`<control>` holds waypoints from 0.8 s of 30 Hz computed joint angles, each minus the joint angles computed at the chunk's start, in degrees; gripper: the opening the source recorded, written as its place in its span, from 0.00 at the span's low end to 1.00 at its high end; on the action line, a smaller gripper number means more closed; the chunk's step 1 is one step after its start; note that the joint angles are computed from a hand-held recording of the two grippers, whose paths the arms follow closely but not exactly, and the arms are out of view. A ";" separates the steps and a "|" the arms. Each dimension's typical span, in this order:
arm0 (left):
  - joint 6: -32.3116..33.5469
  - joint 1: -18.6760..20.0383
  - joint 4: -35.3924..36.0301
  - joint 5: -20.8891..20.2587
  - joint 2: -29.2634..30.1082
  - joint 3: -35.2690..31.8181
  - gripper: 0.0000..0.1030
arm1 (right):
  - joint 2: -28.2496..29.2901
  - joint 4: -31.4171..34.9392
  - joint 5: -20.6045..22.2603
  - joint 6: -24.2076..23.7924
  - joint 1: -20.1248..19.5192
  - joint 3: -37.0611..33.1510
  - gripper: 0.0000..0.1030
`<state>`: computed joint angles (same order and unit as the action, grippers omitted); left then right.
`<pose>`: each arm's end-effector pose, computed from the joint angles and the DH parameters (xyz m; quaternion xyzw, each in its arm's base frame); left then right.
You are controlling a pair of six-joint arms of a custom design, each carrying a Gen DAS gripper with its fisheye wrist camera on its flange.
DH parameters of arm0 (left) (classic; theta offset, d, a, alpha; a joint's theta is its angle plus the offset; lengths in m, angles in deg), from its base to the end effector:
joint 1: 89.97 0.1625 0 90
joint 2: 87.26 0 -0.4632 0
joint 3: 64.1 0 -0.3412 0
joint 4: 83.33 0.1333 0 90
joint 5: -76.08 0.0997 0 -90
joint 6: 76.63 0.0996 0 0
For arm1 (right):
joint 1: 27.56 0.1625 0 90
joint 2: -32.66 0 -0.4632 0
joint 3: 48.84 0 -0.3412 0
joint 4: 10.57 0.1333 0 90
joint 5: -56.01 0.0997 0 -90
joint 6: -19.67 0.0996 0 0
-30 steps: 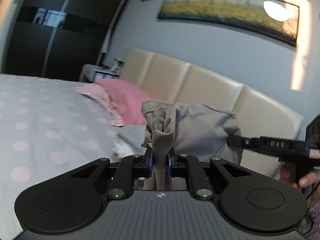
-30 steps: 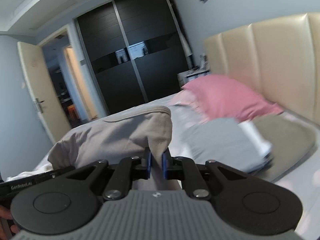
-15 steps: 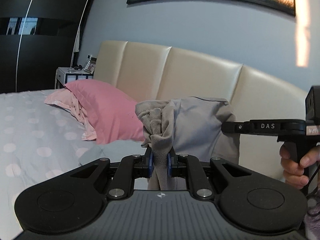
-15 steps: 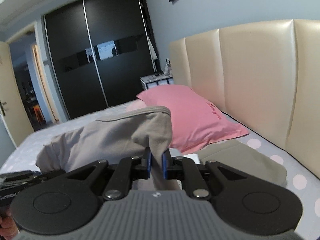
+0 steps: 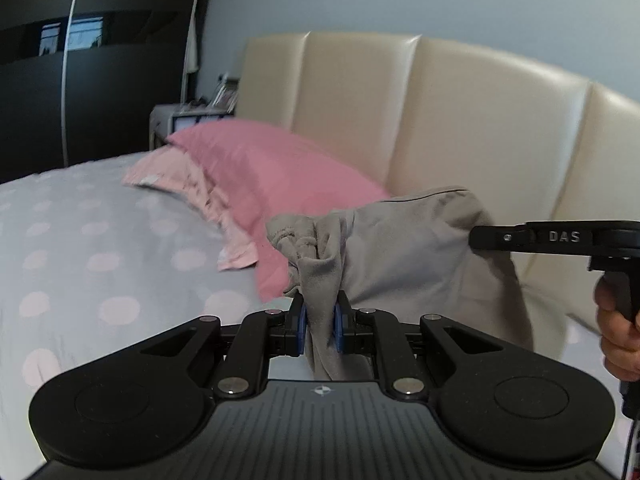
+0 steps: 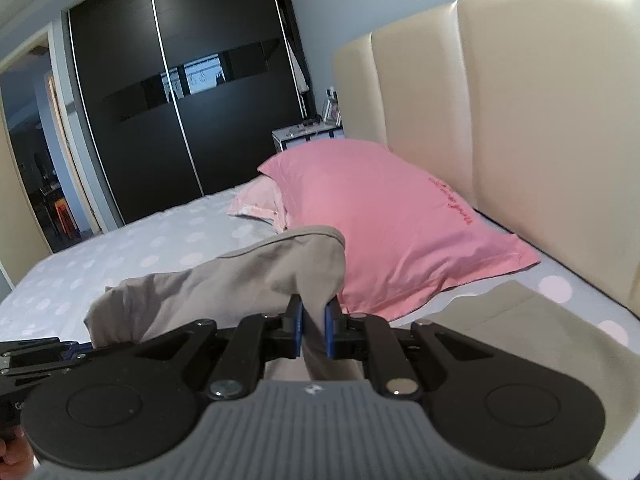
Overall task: Fold clothes
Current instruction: 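Carry the folded shirt with both grippers toward the stack by the pillows, then lower the shirt onto the folded clothes stack and open both grippers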
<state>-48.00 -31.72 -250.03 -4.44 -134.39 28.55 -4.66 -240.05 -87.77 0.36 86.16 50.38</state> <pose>-0.2360 -0.6658 0.2261 0.4635 0.8409 -0.2699 0.0723 0.2931 -0.5353 0.2270 -0.0086 -0.7506 0.5719 0.3308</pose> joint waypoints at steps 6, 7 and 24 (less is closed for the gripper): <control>-0.68 -0.16 2.98 5.33 3.91 -4.01 0.14 | 3.00 1.63 0.40 0.00 -3.92 -4.17 0.19; -0.45 -0.27 1.48 6.20 4.12 -3.73 0.16 | 3.19 1.48 0.44 0.18 -4.34 -4.31 0.21; -3.10 -0.75 -1.64 6.43 1.89 1.60 0.21 | -1.54 -0.30 2.27 12.36 -3.33 9.36 0.24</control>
